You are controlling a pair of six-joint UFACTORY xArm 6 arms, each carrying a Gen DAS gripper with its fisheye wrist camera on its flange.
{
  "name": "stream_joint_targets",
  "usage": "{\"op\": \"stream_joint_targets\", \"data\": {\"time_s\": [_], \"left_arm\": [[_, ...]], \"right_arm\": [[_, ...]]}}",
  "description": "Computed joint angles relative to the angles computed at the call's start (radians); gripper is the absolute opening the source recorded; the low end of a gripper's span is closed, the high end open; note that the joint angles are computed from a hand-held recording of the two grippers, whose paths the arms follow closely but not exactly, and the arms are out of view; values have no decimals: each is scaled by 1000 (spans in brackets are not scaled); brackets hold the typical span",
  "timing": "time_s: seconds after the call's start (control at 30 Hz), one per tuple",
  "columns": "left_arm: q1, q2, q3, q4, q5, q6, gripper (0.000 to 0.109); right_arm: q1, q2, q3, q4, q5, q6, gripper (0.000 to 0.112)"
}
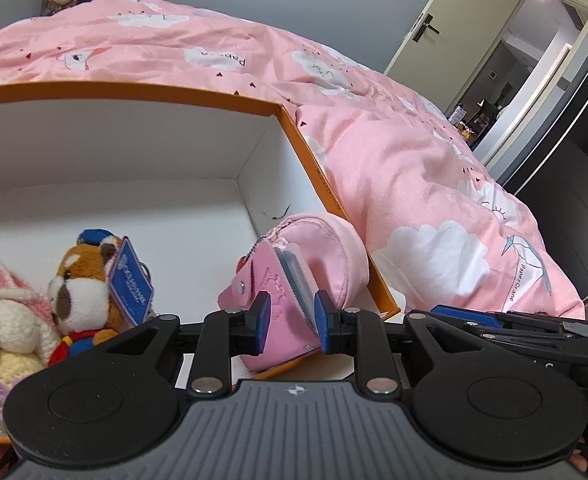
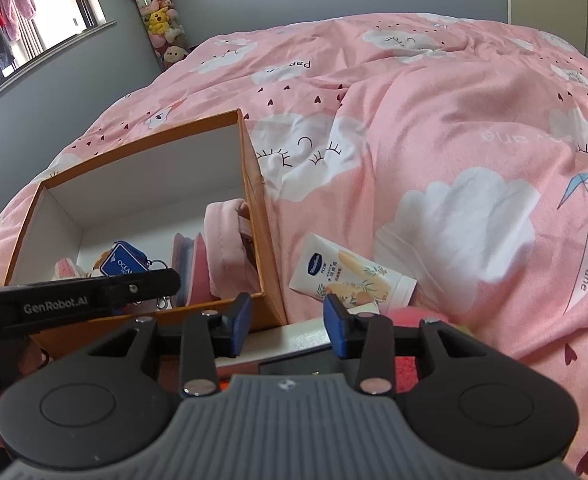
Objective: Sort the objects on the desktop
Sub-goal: 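Open both tools to release the pouch and wallet, then withdraw from the box, then grasp the black box with the right tool while the left tool grasps the tan block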
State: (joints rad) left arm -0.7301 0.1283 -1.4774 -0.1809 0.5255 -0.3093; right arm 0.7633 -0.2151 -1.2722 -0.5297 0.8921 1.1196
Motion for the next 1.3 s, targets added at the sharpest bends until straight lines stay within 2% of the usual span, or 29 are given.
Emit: {"op": "stream_joint_targets", "data": {"time_s": [0.23,0.53,0.8,0.93,0.97,1.0,1.1,1.2,1.3], "left_arm": [[-13,-77,40,77,18,24,26],[-36,-139,77,-33,87,155,26],[-44,-184,121,18,182,144,26],[-40,-208,149,53,226,132,36],[-39,-216,159,54,232,133,36],[-38,-223,168,54,237,135,37],[-35,-233,184,50,239,137,38],[-34,-236,190,48,229,138,38],[-35,-235,190,44,227,141,38]], "right_arm": [[23,-6,1,30,47,-63,45],[72,-36,17,10,164,-110,46],[155,-20,-3,-27,236,-220,47],[183,24,-31,-44,248,-268,57],[192,43,-44,-55,264,-281,64],[203,65,-60,-77,291,-296,66],[237,137,-107,-144,391,-352,67],[243,165,-112,-148,427,-385,69],[244,180,-111,-159,446,-396,76]]}}
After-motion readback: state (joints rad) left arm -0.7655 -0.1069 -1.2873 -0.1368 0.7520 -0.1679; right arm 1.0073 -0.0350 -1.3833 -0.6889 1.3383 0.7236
